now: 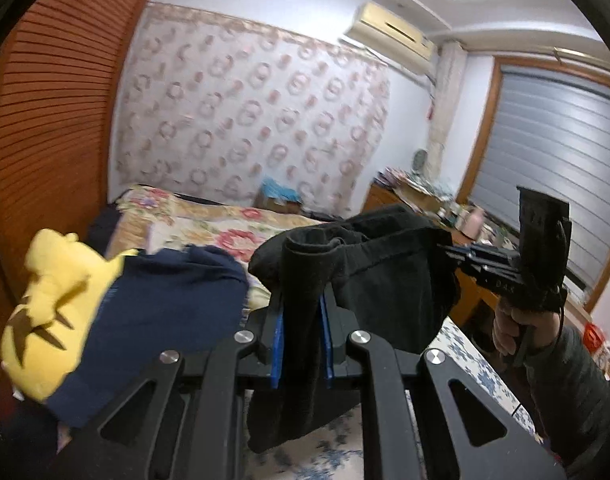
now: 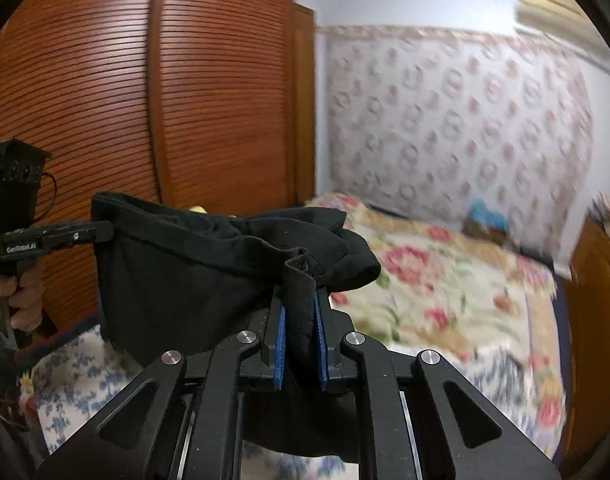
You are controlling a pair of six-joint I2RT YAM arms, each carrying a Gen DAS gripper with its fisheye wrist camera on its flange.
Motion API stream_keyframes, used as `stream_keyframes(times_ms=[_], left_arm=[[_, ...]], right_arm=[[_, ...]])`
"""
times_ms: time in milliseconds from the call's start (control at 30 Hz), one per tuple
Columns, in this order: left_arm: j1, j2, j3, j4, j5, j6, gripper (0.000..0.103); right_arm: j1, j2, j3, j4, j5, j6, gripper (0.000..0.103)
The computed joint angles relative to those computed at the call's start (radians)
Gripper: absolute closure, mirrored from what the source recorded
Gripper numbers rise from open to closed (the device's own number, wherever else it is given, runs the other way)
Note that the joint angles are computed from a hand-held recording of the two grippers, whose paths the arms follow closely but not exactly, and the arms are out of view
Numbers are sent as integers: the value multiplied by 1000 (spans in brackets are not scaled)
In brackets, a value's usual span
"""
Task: Fold small clothes
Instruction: 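Carry the folded T-shirt with both grippers onto the navy clothes pile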
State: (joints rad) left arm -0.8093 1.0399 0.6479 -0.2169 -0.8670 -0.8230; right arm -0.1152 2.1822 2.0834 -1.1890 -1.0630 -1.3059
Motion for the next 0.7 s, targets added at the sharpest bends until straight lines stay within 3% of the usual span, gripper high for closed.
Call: stream_keyframes(times_ms=[133, 200, 367, 467, 633, 700], left_arm=[[8, -128, -107, -80, -27, -122, 90], [-6, -189, -161, -125, -64, -190, 100], [-38, -301, -257, -238, -115, -331, 102], [16, -355, -320, -211, -81, -325, 102], [71, -374, -374, -224, -42, -363, 102], [72, -355, -383, -224, -37, -391, 102]], right_arm=[[133, -80, -99, 142, 60, 63, 93], [200, -115, -151, 213, 97, 90, 93], [351, -193, -288, 375, 177, 146, 94], [446, -211, -342, 493, 249, 190, 94], [568, -143, -266, 488, 330, 210, 94], [612, -130, -298, 566, 367, 240, 96]])
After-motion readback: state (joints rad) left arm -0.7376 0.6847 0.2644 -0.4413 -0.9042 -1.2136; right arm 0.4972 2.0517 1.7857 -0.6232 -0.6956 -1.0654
